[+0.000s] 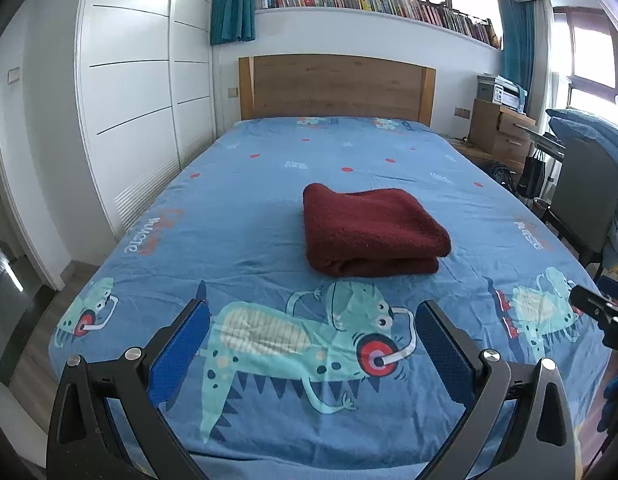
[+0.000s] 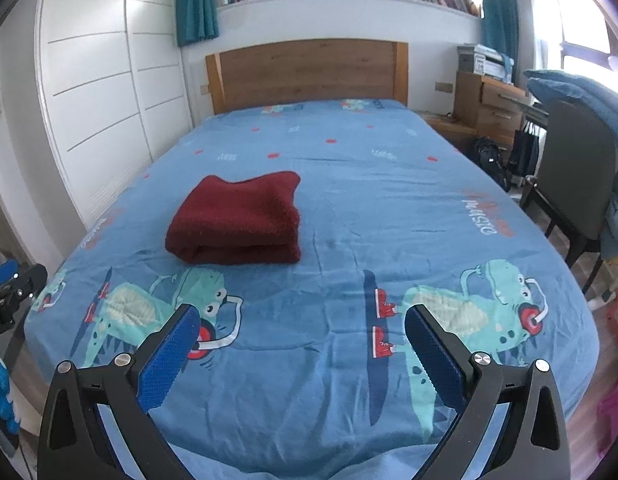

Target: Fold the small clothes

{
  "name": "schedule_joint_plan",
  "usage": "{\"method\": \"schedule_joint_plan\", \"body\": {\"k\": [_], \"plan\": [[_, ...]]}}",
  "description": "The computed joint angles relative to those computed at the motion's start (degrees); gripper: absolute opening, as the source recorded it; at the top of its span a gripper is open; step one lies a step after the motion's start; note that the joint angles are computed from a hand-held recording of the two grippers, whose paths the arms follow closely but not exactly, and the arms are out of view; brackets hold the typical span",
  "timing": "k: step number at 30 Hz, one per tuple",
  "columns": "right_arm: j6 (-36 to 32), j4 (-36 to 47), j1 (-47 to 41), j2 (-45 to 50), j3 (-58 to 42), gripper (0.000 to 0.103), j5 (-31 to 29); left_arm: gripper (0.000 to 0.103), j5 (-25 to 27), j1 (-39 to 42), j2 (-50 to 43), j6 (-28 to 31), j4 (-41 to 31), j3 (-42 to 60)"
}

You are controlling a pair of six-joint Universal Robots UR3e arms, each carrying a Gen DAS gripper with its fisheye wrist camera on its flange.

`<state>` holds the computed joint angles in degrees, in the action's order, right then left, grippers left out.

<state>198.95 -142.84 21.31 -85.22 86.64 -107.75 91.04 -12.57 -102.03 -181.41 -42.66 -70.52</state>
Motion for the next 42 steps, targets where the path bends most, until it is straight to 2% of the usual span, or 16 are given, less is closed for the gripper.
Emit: {"method": "schedule_joint_plan", "body": {"k": [14, 24, 42], "plan": [[-0.2, -2.4, 3.6, -3.6, 3.6, 0.103, -4.9, 0.102, 3.5, -2.3, 1.5, -1.9, 2.6, -3.1], [0.5, -3.8, 3.7, -3.4, 5.3, 0.103, -5.5, 0.102, 5.6, -3.6, 0.6, -2.2, 3.2, -3.1], [0.6, -4.1, 4.0, -3.9, 7.4, 0.103, -6.3, 0.102, 5.3, -3.4, 0.1, -3.2, 2.0, -3.2]]}}
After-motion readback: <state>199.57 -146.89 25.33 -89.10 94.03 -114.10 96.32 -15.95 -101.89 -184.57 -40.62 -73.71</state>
